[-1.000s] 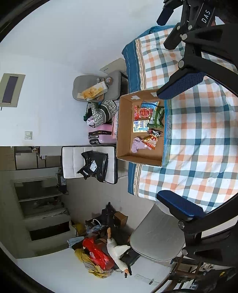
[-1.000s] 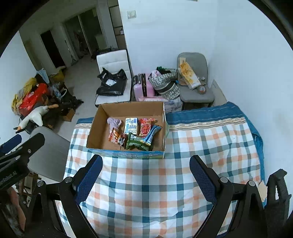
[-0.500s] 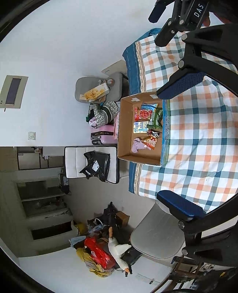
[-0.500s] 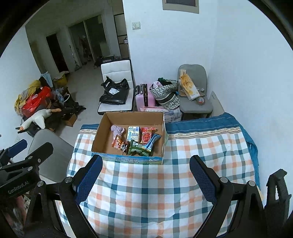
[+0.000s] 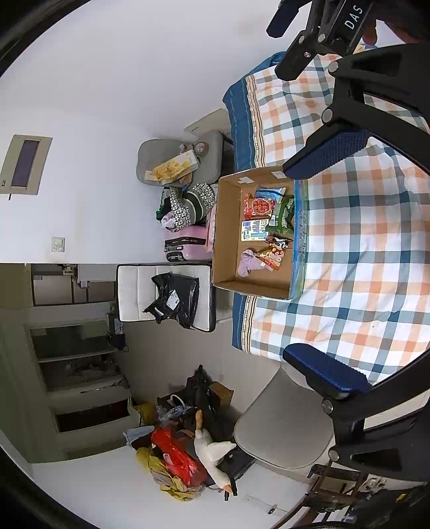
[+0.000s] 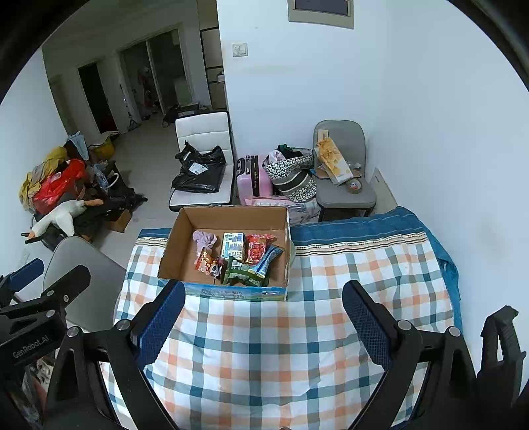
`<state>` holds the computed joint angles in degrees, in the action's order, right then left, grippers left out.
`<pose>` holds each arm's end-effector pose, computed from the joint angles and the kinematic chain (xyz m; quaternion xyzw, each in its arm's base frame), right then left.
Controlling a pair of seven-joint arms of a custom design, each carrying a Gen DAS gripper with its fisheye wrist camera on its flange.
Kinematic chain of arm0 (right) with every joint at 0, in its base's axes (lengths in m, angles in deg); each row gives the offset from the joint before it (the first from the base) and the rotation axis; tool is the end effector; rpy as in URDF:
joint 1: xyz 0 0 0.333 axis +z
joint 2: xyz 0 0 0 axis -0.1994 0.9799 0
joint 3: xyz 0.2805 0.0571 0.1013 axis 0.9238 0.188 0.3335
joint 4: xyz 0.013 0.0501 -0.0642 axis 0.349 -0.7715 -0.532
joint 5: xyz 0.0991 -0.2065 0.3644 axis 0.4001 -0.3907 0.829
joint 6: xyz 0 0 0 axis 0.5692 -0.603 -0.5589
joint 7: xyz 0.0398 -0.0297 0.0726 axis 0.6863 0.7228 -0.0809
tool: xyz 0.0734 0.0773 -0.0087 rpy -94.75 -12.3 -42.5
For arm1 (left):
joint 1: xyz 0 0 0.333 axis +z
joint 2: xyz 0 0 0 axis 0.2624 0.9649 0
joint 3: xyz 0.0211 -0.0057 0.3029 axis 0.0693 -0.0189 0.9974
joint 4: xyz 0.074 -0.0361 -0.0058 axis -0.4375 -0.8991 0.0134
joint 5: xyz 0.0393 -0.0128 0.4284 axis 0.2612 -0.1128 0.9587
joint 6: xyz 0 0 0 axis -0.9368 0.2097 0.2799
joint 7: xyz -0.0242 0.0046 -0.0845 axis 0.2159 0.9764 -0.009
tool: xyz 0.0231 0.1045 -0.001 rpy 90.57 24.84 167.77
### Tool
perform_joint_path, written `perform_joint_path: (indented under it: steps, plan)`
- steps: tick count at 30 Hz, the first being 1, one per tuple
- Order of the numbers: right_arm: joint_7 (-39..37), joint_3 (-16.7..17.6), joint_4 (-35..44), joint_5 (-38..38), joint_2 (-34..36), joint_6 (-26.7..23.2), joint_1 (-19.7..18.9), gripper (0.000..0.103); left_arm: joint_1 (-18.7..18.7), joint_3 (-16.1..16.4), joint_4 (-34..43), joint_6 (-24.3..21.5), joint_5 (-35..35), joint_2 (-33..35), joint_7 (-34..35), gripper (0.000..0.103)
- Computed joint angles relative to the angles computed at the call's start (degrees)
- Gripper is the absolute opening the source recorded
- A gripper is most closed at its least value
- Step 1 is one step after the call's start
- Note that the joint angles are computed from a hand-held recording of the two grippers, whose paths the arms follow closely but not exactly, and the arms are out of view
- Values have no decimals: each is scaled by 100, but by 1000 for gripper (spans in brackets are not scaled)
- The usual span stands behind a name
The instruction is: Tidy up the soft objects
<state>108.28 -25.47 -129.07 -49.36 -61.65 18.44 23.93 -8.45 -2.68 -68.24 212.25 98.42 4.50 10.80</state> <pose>0.5075 0.4185 0.7003 -0.5700 0.7535 -0.2476 0.2145 0.5596 -0.3898 0.6793 -0.5843 0.7323 -0.2727 0.2192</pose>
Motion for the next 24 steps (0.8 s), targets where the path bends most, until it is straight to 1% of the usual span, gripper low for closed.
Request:
perform_joint_path:
  steps: [6, 24]
  plan:
    - [-16, -10, 43, -56, 28, -20, 12, 98, -12, 9, 21, 31, 76, -2, -100, 102]
    - [-29, -15, 23, -46, 14, -8, 7, 98, 1, -5, 14, 24, 55, -29, -85, 102]
